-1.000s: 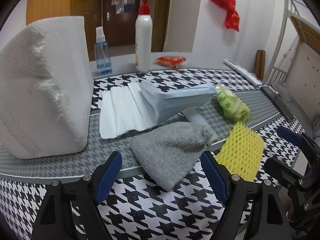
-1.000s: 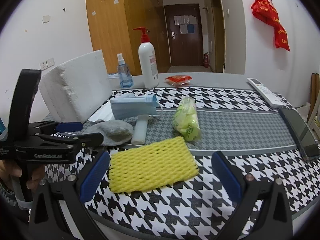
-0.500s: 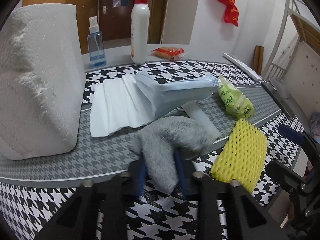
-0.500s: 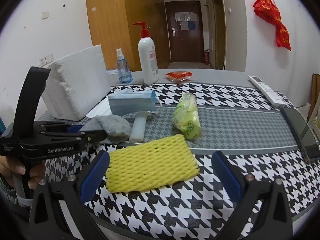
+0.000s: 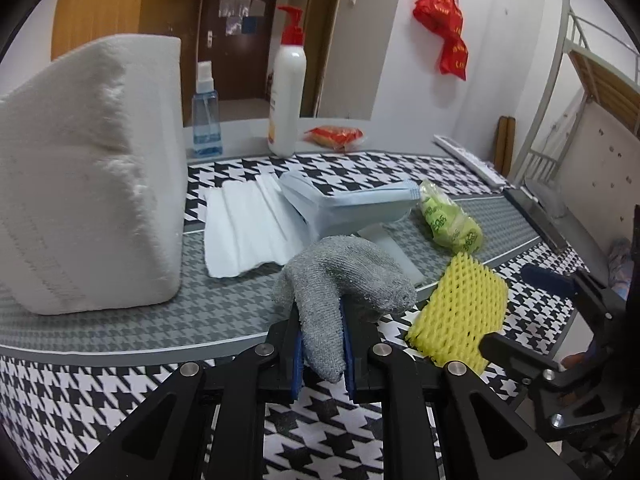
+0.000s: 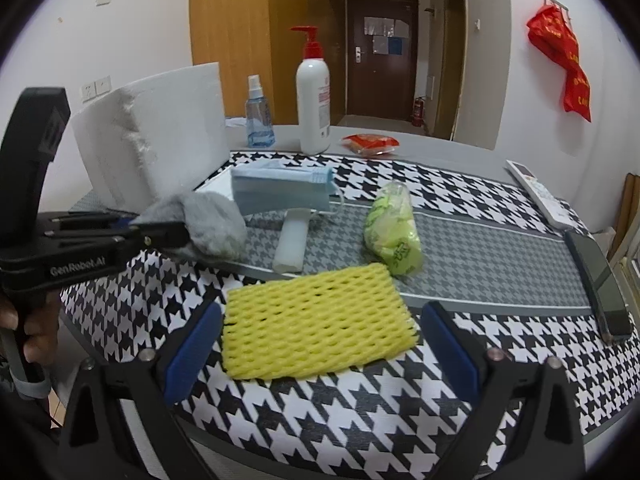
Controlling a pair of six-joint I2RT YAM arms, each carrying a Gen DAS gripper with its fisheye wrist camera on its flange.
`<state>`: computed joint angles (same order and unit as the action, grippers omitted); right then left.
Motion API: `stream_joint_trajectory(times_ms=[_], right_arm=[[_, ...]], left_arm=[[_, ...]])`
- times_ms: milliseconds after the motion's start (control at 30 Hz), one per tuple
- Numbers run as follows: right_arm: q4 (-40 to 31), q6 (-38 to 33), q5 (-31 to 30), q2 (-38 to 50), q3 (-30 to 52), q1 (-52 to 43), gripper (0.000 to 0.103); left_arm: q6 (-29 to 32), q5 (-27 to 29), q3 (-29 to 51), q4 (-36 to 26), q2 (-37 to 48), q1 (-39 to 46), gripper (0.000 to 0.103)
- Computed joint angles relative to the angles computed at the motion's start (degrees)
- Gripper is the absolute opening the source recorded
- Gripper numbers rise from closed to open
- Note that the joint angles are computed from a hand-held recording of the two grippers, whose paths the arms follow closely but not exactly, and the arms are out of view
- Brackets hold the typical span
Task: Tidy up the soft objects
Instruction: 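Lift the grey sock with the left gripper while the right gripper grasps the yellow foam net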
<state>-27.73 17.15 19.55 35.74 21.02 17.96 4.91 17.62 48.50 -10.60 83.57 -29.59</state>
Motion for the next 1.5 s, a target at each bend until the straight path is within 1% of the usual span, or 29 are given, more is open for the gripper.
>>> stream_joint_trajectory(times_ms=[100, 233, 300, 367, 433, 633, 700, 833, 867, 933, 1000, 1033, 1067, 1133, 1167, 1233, 1333, 1500], right_arm=[[-0.66, 0.79, 2.76, 1.43, 0.88, 2.73, 0.094], [-0.58, 0.60, 3.31, 4.67, 1.93, 3.47, 0.091], [0.29, 0.15, 2.05, 7.11, 2.20, 2.31, 0.085], [0.66, -0.45, 0.87, 8.50, 2.19, 1.19, 0.084], [1.32, -0.47, -0.08, 10.14, 2.01, 0.47, 0.079], [2.00, -1.08, -1.99, 10.80, 1.94, -0.62, 0.078], [2.52, -1.78, -4.51, 10.55, 1.72, -2.35, 0.075], [2.17, -3.62, -6.38, 9.78, 1.59, -3.54, 0.071], [2.98, -4.38, -7.18, 10.26, 1.45, -4.52, 0.067], [2.04, -5.14, -8.12, 9.22, 1.55, -5.76, 0.055], [1.28, -5.43, -7.51, 8.52, 1.62, -5.62, 0.032], [0.92, -5.99, -8.39, 7.74, 1.48, -5.82, 0.027], [0.65, -5.82, -8.70, 7.09, 1.34, -5.74, 0.016], [-0.36, -5.46, -8.57, 5.30, 1.01, -5.06, 0.015], [-0.48, -5.02, -8.55, 4.56, 0.79, -4.81, 0.013], [-0.88, -4.80, -9.52, 2.90, 0.47, -5.13, 0.013], [-3.09, -3.89, -8.59, -1.32, 0.44, -4.14, 0.011], [-6.30, -1.59, -5.19, -5.67, 1.49, -0.12, 0.011]], left_arm=[[0.15, 0.19, -1.52, 0.64, -1.94, 0.69, 0.017], [0.11, 0.37, -2.94, 1.34, -3.80, 1.82, 0.017], [0.18, 0.75, -3.33, 1.28, -4.35, 2.36, 0.017], [0.41, 1.01, -3.57, 1.23, -4.53, 2.77, 0.017], [0.54, 1.31, -3.96, 1.20, -4.85, 3.25, 0.017], [0.86, 1.53, -4.46, 1.42, -5.37, 3.70, 0.017], [0.98, 1.68, -4.59, 1.46, -5.50, 3.83, 0.017], [1.04, 1.51, -5.00, 1.45, -6.18, 3.89, 0.017], [1.05, 1.51, -5.07, 1.47, -6.38, 3.91, 0.017], [1.08, 1.61, -5.31, 1.56, -6.86, 3.97, 0.017], [0.98, 1.41, -5.48, 1.52, -7.20, 3.96, 0.017], [0.92, 1.30, -5.54, 1.52, -7.32, 3.94, 0.017], [0.88, 1.23, -5.59, 1.44, -7.45, 3.95, 0.017], [0.94, 1.20, -5.88, 1.53, -8.03, 3.97, 0.017], [0.99, 1.19, -6.01, 1.57, -8.36, 4.00, 0.017], [0.87, 1.40, -6.16, 1.54, -9.03, 4.23, 0.017], [0.85, 1.11, -6.51, 1.44, -10.19, 4.46, 0.017], [0.76, 0.97, -7.08, 1.16, -11.58, 4.58, 0.017]])
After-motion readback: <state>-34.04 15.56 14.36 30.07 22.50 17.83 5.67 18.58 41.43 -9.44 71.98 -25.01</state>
